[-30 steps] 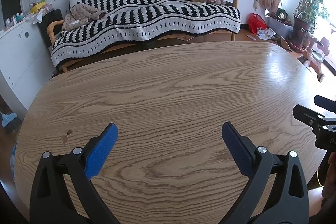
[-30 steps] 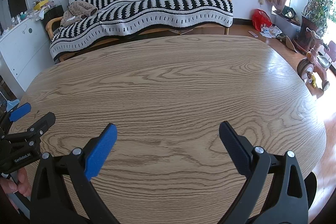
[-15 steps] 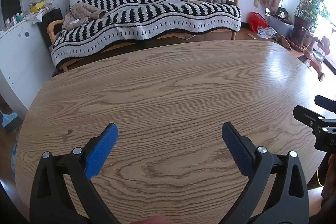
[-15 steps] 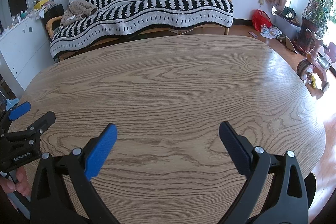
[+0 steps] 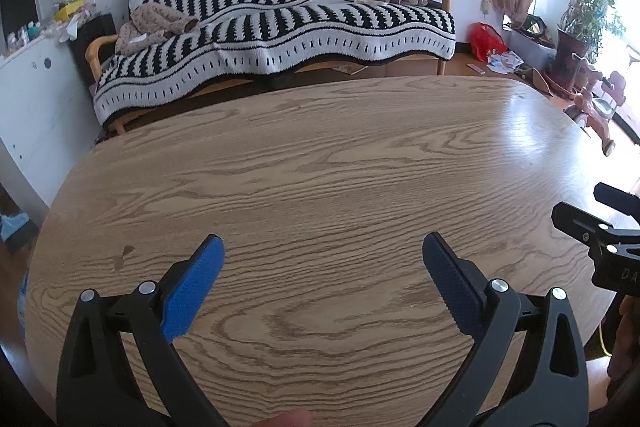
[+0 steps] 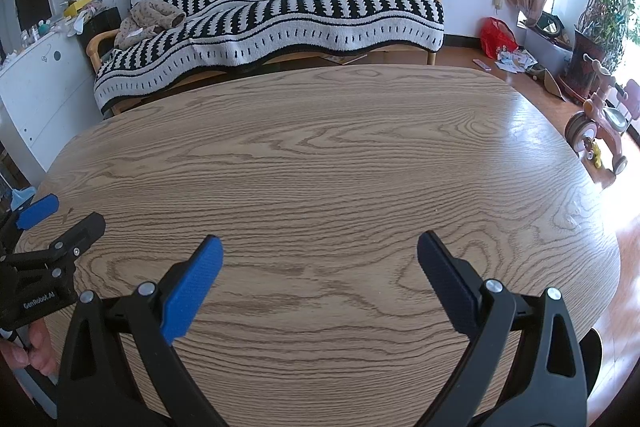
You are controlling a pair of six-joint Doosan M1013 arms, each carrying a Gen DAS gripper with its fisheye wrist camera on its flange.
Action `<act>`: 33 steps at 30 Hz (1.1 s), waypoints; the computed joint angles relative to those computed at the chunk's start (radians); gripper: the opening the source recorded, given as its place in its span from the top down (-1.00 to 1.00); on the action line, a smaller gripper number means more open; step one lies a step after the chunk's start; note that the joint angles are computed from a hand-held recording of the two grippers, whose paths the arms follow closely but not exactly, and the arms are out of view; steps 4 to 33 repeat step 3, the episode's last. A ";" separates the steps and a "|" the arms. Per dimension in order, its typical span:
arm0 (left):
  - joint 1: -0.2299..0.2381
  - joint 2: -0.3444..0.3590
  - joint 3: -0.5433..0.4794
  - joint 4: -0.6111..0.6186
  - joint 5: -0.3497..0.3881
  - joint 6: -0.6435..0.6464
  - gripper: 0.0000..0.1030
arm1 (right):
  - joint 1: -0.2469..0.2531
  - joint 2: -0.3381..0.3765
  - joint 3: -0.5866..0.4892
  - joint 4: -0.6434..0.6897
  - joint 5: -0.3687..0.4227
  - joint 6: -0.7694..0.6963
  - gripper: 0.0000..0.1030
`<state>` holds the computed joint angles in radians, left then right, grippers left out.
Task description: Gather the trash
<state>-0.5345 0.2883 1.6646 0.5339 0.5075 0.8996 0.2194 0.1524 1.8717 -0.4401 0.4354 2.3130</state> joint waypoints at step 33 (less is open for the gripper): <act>0.000 -0.001 0.000 0.003 0.003 -0.011 -0.87 | 0.003 0.003 -0.003 -0.007 0.002 0.007 -0.83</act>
